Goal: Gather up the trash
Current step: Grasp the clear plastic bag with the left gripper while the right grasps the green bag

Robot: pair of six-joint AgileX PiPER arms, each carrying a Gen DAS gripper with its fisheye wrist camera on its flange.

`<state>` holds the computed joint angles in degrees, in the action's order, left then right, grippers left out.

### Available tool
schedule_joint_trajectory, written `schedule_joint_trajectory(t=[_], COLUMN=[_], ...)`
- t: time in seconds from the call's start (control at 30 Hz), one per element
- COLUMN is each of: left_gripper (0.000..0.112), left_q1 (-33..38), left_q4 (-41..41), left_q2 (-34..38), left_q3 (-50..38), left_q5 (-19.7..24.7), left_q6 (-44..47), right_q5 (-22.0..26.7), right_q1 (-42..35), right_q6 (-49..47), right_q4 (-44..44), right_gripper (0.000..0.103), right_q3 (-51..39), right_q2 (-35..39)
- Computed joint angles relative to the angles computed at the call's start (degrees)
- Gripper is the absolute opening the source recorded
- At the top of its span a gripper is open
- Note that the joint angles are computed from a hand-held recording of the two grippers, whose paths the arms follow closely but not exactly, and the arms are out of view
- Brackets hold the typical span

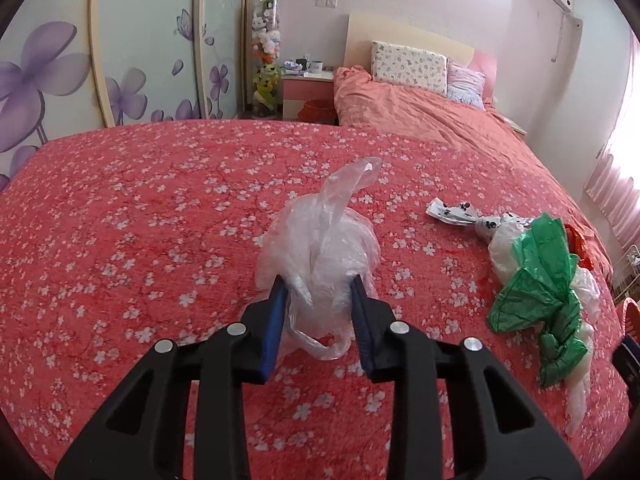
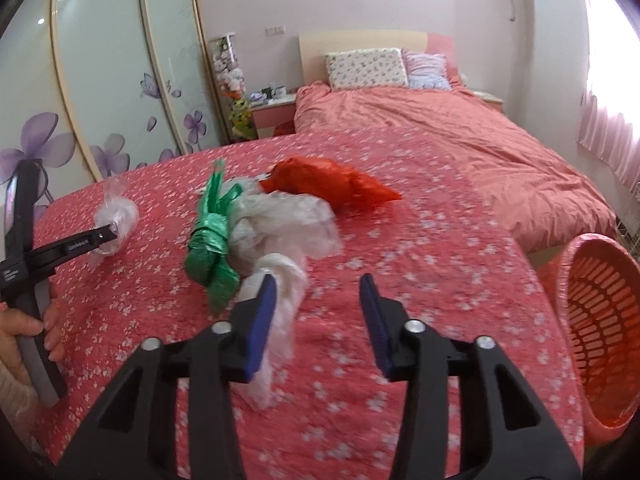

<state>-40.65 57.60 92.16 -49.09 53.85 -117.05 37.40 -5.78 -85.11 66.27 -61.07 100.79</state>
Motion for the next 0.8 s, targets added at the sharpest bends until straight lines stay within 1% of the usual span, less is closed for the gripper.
schedule_joint_trajectory(t=[0.17, 0.27, 0.4, 0.53, 0.6, 0.67, 0.7, 0.77, 0.8], left_gripper=[0.032, 0.032, 0.032, 0.032, 0.032, 0.032, 0.032, 0.032, 0.032], left_q1=[-2.28, -3.26, -3.82, -3.90, -4.23, -4.64, -4.82, -4.69, -4.86], left_q4=[0.10, 0.07, 0.24, 0.37, 0.35, 0.31, 0.11, -0.05, -0.06], left_q2=[-2.45, -3.44, -3.88, -4.27, -4.27, -4.30, -4.11, -4.22, -4.12], left_q3=[0.87, 1.20, 1.20, 1.20, 1.16, 1.32, 1.07, 1.22, 1.29], left_q5=[1.66, 2.51, 3.30, 3.46, 3.72, 4.09, 4.30, 4.03, 4.08], left_q6=[-0.19, -0.26, 0.23, 0.53, 0.44, 0.38, 0.48, 0.60, 0.39], right_q5=[-1.06, -2.97, -0.71, 0.99, 1.25, 0.32, -0.28, -2.10, -3.49], right_q1=[4.13, 5.36, 5.35, 7.18, 8.58, 10.48, 11.34, 13.12, 13.94], right_q6=[6.28, 6.00, 4.64, 6.04, 7.33, 7.82, 8.07, 8.24, 8.19], right_q4=[-3.40, -1.75, 0.99, 0.69, 0.35, 0.41, 0.29, -0.45, -0.96], right_gripper=[0.038, 0.038, 0.038, 0.038, 0.038, 0.038, 0.037, 0.028, 0.020], right_q3=[-2.23, -1.55, -1.59, -2.67, -3.41, -3.47, -3.37, -2.98, -2.80], right_q2=[2.20, 1.67, 0.36, -0.13, 0.32, 0.67, 0.80, 1.13, 1.21])
